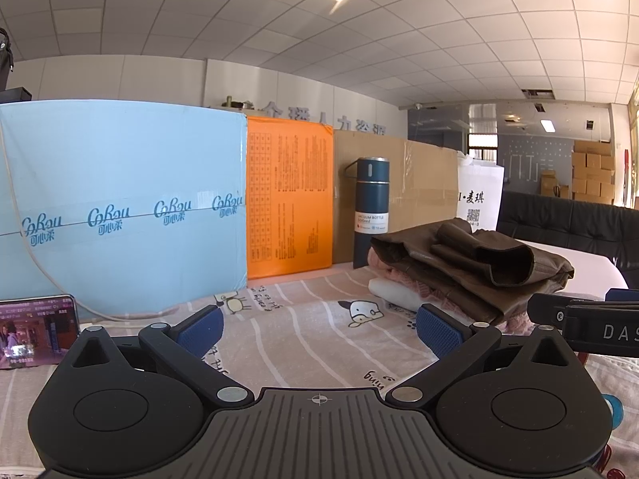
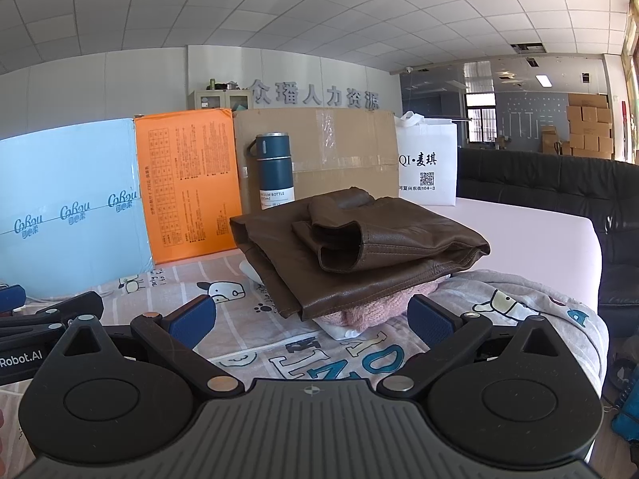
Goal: Fold clothes
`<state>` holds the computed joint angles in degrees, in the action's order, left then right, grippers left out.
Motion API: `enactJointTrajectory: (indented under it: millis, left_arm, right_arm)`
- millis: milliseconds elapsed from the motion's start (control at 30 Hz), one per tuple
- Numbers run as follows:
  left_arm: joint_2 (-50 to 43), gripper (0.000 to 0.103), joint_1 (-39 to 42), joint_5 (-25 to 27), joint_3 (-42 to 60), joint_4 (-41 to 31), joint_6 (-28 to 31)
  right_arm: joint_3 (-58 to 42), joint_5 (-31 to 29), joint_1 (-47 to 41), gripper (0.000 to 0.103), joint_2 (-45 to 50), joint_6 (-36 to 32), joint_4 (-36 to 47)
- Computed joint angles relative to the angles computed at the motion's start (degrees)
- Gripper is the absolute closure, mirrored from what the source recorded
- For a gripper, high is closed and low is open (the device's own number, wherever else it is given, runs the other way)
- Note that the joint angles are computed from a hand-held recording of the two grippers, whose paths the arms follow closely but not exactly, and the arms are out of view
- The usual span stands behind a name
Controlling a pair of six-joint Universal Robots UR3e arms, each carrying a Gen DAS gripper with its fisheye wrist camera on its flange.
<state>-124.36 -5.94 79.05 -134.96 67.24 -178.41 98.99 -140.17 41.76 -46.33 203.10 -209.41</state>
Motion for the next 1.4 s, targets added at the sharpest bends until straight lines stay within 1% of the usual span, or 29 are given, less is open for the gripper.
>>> enactJointTrajectory:
  millis: [1400]
  left_arm:
    - [0.1, 0.000, 0.1, -0.3, 0.0, -0.1, -0.2]
  right_arm:
    - [0.1, -1.1, 0.4, 0.000, -0.2, 0.0, 0.7]
